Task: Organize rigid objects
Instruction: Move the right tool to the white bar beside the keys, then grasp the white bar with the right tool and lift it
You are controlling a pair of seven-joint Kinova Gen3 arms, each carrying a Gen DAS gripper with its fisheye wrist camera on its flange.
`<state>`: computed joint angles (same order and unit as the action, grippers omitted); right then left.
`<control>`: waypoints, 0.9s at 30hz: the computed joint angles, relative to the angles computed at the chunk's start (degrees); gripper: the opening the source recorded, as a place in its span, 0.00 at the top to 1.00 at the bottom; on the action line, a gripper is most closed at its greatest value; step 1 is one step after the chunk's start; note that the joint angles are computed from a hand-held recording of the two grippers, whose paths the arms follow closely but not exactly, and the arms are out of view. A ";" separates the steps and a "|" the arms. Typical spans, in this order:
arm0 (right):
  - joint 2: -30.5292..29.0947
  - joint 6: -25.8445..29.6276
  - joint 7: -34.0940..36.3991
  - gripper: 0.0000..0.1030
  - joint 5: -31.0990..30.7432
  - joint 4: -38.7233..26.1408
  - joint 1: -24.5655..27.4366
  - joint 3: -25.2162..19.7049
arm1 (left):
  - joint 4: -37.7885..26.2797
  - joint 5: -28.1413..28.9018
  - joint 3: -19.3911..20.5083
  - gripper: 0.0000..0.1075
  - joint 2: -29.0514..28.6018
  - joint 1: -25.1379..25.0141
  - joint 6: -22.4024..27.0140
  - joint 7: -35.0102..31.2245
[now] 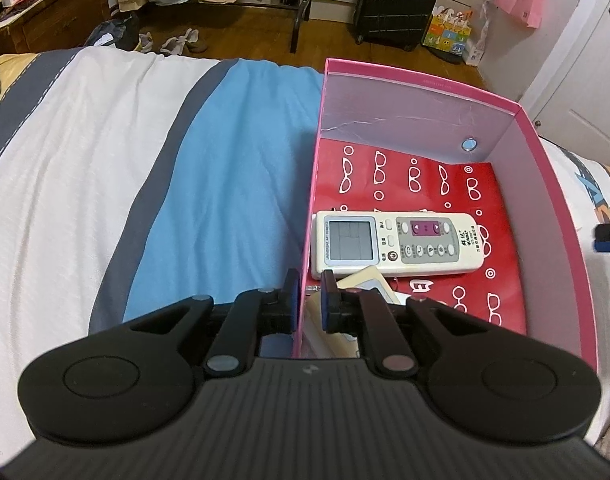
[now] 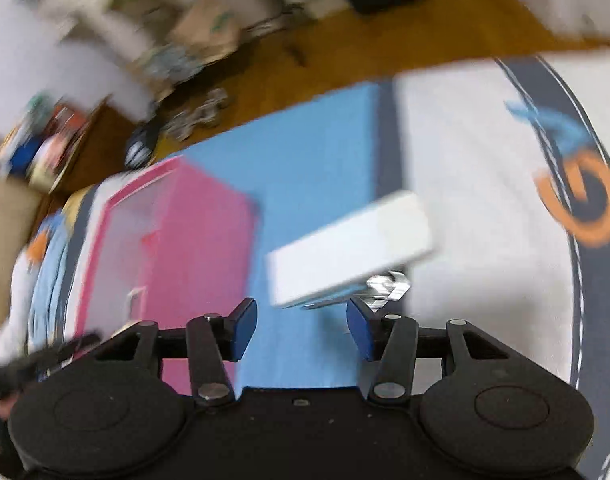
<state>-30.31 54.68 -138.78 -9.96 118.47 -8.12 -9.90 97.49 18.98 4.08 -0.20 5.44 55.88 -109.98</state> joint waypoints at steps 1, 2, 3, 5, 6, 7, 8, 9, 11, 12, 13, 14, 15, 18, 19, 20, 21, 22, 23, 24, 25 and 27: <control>-0.18 -1.10 -0.44 0.46 -0.23 1.76 0.47 0.55 | -0.05 0.22 -0.06 0.92 0.08 -0.05 0.07 -0.06; -0.24 -1.89 -1.11 0.46 -0.39 3.08 1.08 0.84 | -0.21 0.28 -0.08 0.92 0.26 -0.08 0.16 0.06; -0.37 -3.21 -1.41 0.46 -0.88 4.65 1.32 1.56 | -0.33 0.24 -0.04 0.92 0.45 -0.07 0.18 0.20; -0.20 -6.20 -1.79 0.45 -2.43 7.27 1.30 2.74 | -0.36 -0.07 0.13 0.92 0.64 0.05 0.00 0.37; -0.01 -7.85 -1.99 0.45 -3.25 8.40 1.28 3.27 | -0.40 -0.26 0.20 0.92 0.75 0.11 -0.03 0.55; 0.23 -10.15 -2.63 0.45 -3.81 9.73 1.28 3.45 | -0.42 -0.40 0.24 0.92 0.84 0.16 -0.02 0.66; 0.49 -12.48 -3.08 0.44 -4.47 10.89 2.34 2.72 | -0.32 -0.44 0.27 0.92 0.78 0.18 -0.10 0.63; 0.39 -14.72 -3.90 0.41 -4.20 11.89 2.46 2.18 | -0.28 -0.42 0.28 0.92 0.77 0.20 -0.18 0.59; 0.94 -18.90 -5.69 0.36 -3.20 13.29 3.54 -0.38 | -0.25 -0.40 0.25 0.92 0.76 0.18 -0.17 0.58; 1.13 -20.76 -6.53 0.35 -2.59 14.05 3.53 -1.17 | -0.23 -0.32 0.24 0.92 0.77 0.17 -0.19 0.52; 1.60 -22.11 -6.44 0.34 -1.90 14.37 3.95 -0.91 | -0.24 -0.31 0.25 0.92 0.80 0.18 -0.21 0.58; 1.50 -23.47 -7.16 0.34 -1.27 15.02 4.36 -1.70 | -0.23 -0.40 0.27 0.92 0.79 0.20 -0.24 0.60; 1.32 -24.75 -7.74 0.34 -0.63 15.63 4.78 -2.37 | -0.27 -0.54 0.30 0.92 0.85 0.24 -0.22 0.71; 1.35 -28.11 -9.30 0.35 0.43 17.05 5.65 -2.99 | -0.26 -1.04 0.41 0.92 0.93 0.37 -0.23 1.05; 1.35 -28.82 -9.96 0.36 0.69 17.38 6.13 -3.28 | -0.18 -1.12 0.42 0.92 0.88 0.40 -0.28 1.10; 1.39 -28.97 -10.66 0.40 1.16 17.36 7.14 -4.25 | -0.19 -1.01 0.41 0.92 0.90 0.40 -0.29 1.08; 1.49 -28.17 -12.05 0.53 2.57 16.83 8.84 -6.27 | -0.24 -1.04 0.42 0.92 0.95 0.42 -0.25 1.15; 1.71 -26.69 -13.32 0.63 4.90 15.98 10.82 -8.86 | -0.27 -1.17 0.45 0.92 0.97 0.46 -0.23 1.30; 1.70 -26.13 -13.72 0.64 6.70 15.57 11.75 -10.39 | -0.29 -1.25 0.48 0.92 0.98 0.50 -0.22 1.45; 0.93 -26.50 -14.78 0.67 7.57 15.84 11.89 -10.85 | -0.30 -1.31 0.49 0.92 0.99 0.52 -0.25 1.48; 0.46 -27.81 -14.91 0.69 7.68 16.46 11.37 -10.26 | -0.30 -1.31 0.48 0.92 0.99 0.52 -0.25 1.48; -0.37 -30.57 -12.90 0.72 6.78 17.80 8.08 -6.87 | -0.24 -1.27 0.45 0.92 0.96 0.50 -0.25 1.38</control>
